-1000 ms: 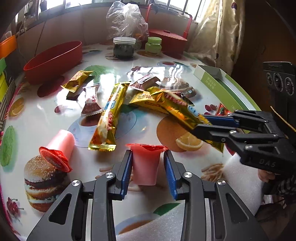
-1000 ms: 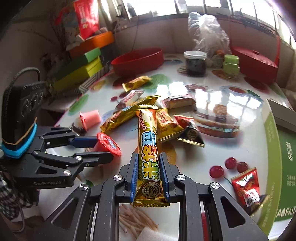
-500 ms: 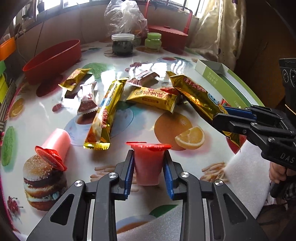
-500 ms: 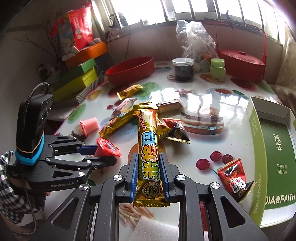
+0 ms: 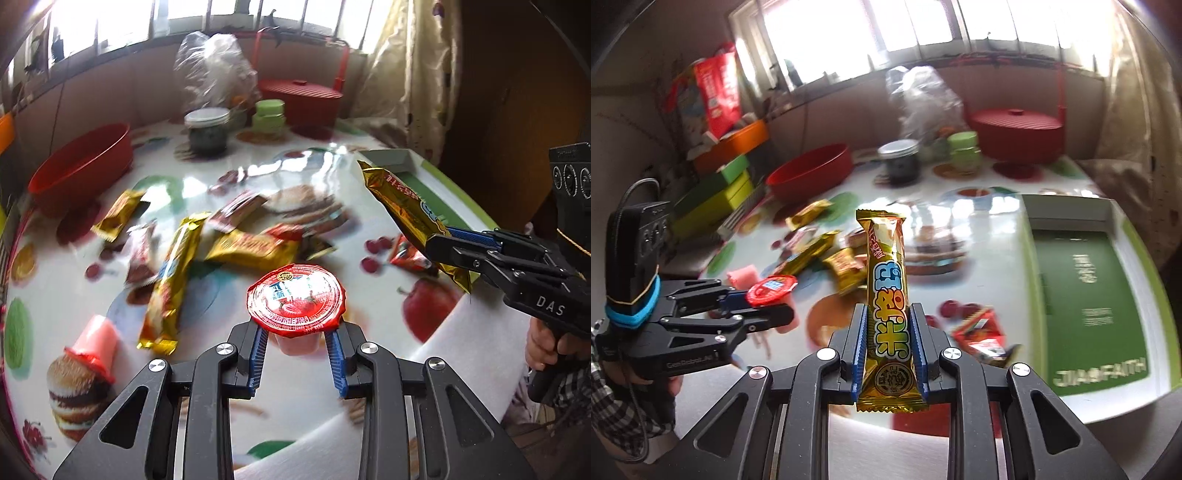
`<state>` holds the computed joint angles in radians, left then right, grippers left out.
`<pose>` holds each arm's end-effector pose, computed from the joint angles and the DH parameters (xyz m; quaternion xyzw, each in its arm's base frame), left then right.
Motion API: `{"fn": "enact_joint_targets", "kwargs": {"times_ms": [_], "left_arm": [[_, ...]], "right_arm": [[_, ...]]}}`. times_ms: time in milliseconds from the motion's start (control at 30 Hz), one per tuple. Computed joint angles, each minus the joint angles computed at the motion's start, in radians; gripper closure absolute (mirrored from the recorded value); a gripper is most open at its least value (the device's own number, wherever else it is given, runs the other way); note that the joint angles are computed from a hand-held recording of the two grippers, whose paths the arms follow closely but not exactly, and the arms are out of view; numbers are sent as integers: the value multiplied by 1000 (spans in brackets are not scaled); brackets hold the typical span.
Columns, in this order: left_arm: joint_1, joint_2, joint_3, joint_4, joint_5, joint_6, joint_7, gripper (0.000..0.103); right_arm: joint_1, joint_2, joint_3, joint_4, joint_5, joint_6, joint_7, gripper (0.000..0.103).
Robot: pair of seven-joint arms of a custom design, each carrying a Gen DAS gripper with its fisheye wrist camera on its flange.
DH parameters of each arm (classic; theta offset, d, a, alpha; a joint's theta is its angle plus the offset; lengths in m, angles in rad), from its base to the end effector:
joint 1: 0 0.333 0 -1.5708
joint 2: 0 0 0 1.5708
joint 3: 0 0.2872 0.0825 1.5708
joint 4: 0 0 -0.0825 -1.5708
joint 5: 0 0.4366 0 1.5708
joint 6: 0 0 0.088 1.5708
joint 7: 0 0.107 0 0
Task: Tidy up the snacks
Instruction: 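Grasp the pink jelly cup by its red lid with the left tool while the right tool lifts the bar, then carry the jelly cup and gold bar over the green gift box with both tools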
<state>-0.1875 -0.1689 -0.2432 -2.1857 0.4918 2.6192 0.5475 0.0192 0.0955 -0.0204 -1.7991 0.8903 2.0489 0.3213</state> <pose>0.5348 -0.2616 0.4719 -0.7353 0.5840 -0.2697 0.2135 0.6595 0.0419 0.4772 -0.8616 0.3103 -0.0058 0.4016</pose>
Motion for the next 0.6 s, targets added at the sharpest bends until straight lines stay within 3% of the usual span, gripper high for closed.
{"fn": "enact_joint_targets", "kwargs": {"times_ms": [267, 600], "left_arm": [[-15, 113, 7, 122, -11, 55, 47, 72], [-46, 291, 20, 332, -92, 94, 192, 72]], "right_arm": [[-31, 36, -12, 50, 14, 65, 57, 82], [-64, 88, -11, 106, -24, 162, 138, 82]]}}
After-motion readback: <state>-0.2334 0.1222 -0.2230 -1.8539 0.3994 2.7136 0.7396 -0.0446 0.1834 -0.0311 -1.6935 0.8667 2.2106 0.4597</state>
